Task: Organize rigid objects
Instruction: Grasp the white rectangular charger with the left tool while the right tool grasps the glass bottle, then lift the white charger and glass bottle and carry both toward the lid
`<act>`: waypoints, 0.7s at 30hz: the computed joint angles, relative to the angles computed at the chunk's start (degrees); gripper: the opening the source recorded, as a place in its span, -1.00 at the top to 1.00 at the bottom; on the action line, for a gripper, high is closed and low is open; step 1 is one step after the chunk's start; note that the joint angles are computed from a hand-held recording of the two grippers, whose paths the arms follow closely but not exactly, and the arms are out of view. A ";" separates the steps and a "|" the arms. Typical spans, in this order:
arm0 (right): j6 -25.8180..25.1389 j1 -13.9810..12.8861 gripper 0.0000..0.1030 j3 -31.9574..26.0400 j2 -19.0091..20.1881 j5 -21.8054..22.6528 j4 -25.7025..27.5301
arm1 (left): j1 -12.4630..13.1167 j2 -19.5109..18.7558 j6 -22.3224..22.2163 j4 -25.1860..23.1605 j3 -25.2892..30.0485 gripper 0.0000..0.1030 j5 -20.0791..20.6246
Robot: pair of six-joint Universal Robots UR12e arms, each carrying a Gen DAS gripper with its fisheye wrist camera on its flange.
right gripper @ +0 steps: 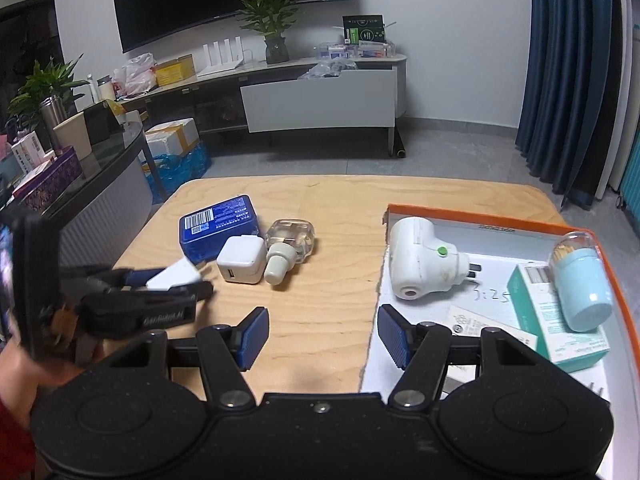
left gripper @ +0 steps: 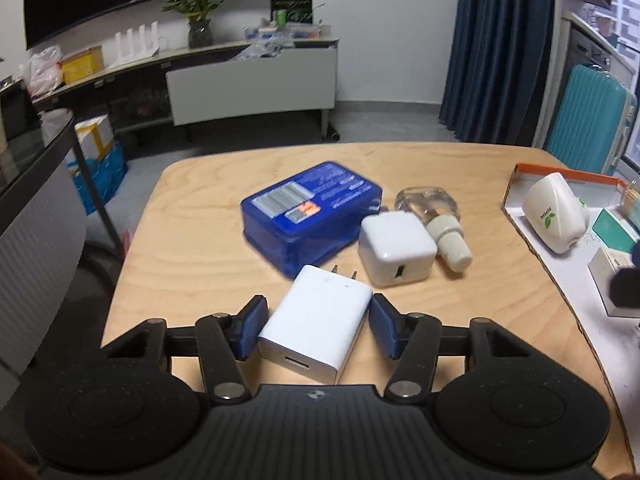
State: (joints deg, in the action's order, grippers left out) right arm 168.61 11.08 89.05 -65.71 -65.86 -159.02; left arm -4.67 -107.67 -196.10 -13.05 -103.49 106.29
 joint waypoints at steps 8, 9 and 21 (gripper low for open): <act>3.42 1.67 -0.42 -6.88 4.65 1.20 3.67 | -0.09 3.49 -7.13 -0.37 -3.25 -0.10 -1.86; 3.48 1.98 -0.42 -8.01 5.45 1.12 4.18 | -0.10 3.76 -7.31 -0.05 -3.60 -0.10 -2.01; 6.42 4.35 -0.34 -19.40 13.04 -1.95 12.77 | 0.40 3.81 -10.66 5.14 -5.06 -0.10 -2.95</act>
